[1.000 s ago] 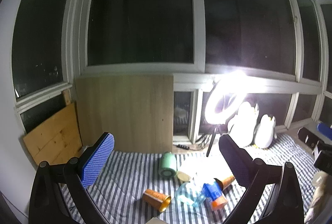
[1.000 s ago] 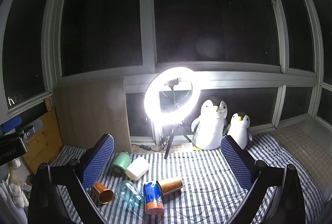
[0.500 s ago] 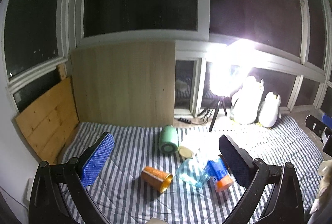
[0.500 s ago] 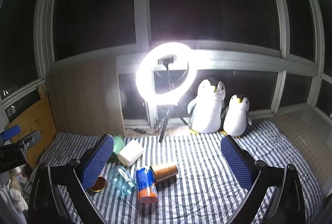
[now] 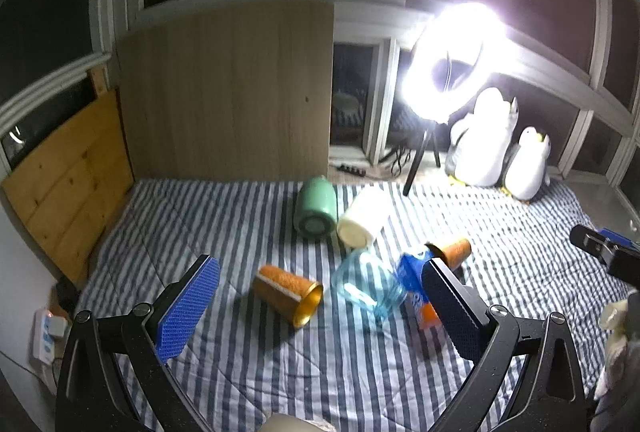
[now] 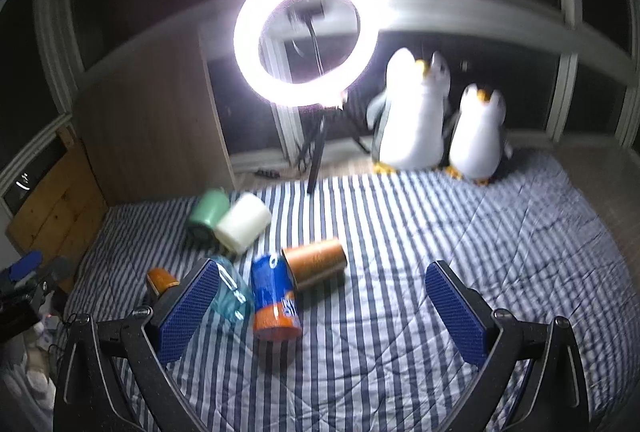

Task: Flip cup upside down
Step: 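Move the right tool down toward the orange-brown paper cup lying sideways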

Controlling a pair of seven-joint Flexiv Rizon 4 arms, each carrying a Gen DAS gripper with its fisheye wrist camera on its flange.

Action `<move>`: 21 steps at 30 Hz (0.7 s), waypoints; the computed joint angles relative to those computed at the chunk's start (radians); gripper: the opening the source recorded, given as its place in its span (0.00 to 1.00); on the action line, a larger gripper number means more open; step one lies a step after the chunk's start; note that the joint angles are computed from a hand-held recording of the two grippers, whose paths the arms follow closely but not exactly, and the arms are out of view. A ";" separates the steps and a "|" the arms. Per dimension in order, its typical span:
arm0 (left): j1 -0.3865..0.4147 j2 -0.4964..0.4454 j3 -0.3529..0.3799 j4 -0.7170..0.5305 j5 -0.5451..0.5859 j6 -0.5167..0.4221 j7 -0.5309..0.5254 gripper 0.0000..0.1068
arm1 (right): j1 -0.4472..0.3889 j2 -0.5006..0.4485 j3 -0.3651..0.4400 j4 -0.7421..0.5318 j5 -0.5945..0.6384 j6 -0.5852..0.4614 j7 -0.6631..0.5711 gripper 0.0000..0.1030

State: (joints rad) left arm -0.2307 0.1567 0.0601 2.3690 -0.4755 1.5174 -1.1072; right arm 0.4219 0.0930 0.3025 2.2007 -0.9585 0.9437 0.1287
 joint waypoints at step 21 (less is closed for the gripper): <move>0.148 -0.037 -0.049 0.017 0.313 -0.064 -0.318 0.96 | -0.073 -0.362 -0.094 -0.115 0.719 0.381 -0.460 0.99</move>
